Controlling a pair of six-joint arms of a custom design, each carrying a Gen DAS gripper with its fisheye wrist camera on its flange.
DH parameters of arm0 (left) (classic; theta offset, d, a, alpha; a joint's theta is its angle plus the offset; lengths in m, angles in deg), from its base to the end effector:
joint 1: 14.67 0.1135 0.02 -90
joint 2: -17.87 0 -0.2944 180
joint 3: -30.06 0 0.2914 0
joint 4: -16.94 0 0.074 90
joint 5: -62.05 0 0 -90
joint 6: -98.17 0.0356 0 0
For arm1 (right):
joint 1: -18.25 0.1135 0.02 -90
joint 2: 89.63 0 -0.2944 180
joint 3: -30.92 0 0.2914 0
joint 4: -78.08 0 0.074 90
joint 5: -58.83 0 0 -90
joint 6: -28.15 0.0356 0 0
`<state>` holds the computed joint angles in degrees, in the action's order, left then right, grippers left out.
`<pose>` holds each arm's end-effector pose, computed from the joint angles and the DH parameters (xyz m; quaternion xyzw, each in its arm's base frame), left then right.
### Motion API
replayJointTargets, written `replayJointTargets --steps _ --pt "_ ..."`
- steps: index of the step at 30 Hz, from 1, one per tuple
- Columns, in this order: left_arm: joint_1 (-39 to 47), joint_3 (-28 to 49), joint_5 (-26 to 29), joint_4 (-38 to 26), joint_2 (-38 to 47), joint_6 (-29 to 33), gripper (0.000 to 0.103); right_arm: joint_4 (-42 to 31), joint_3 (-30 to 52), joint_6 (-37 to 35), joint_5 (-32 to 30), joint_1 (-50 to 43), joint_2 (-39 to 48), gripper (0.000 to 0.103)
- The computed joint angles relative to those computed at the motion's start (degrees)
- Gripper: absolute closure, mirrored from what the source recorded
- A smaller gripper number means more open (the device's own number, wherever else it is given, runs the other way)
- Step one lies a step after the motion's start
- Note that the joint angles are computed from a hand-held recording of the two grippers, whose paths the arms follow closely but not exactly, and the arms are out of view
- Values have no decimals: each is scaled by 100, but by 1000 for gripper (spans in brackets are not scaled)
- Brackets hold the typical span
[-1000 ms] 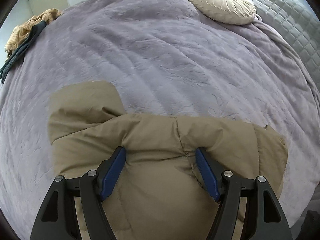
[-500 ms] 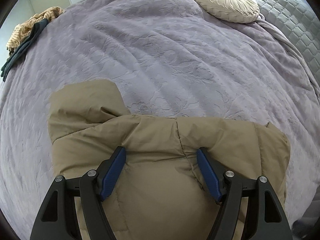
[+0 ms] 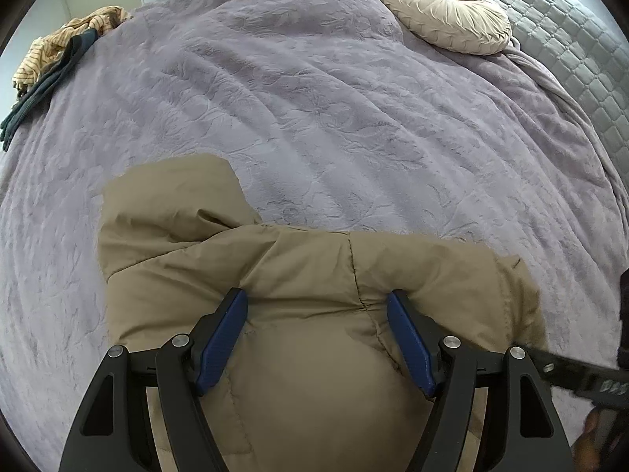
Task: Fold large clothes
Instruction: 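Open both tools and release the folded khaki jacket onto the bed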
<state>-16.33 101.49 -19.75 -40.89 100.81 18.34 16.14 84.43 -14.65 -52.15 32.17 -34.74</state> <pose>0.3076 -0.0140 0.2453 0.1139 0.9747 -0.0569 0.1836 0.1815 0.0581 0.2515 0.2337 0.9287 0.2679 0.1053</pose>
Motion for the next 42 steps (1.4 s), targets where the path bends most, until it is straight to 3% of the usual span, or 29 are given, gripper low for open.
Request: replayJointTargets --steps 6,14,19,29,30,31,32,35,37,42 --pt "0 202 -142 -443 -115 42 28 16 74 134 144 155 229 76" --pt "476 456 -134 -1353 -520 212 28 -767 654 212 588 667 126 72" --pt "877 510 -37 -1823 -824 392 28 -1217 896 421 896 1104 -149 54" --pt "1630 425 193 -2506 -1337 867 28 -1983 1160 662 1253 1642 -550 35" --pt "1712 399 231 -2560 -1388 929 27 -2029 1169 663 1271 1649 -600 32" --pt "1814 366 264 -2611 -1437 1014 9 -2070 1174 657 1286 1654 -636 31" --pt "1934 316 303 -2652 -1506 1093 0 -2112 1169 646 1296 1654 -673 30" --pt "2281 174 454 -2744 -1680 1407 0 -2201 1117 637 1277 1642 -781 29" --pt "2527 81 559 -2798 -1690 1590 0 -2228 1058 554 1232 1542 -844 21" --pt "3111 -34 834 -2836 -1336 1805 0 -2176 839 51 844 946 -976 18"
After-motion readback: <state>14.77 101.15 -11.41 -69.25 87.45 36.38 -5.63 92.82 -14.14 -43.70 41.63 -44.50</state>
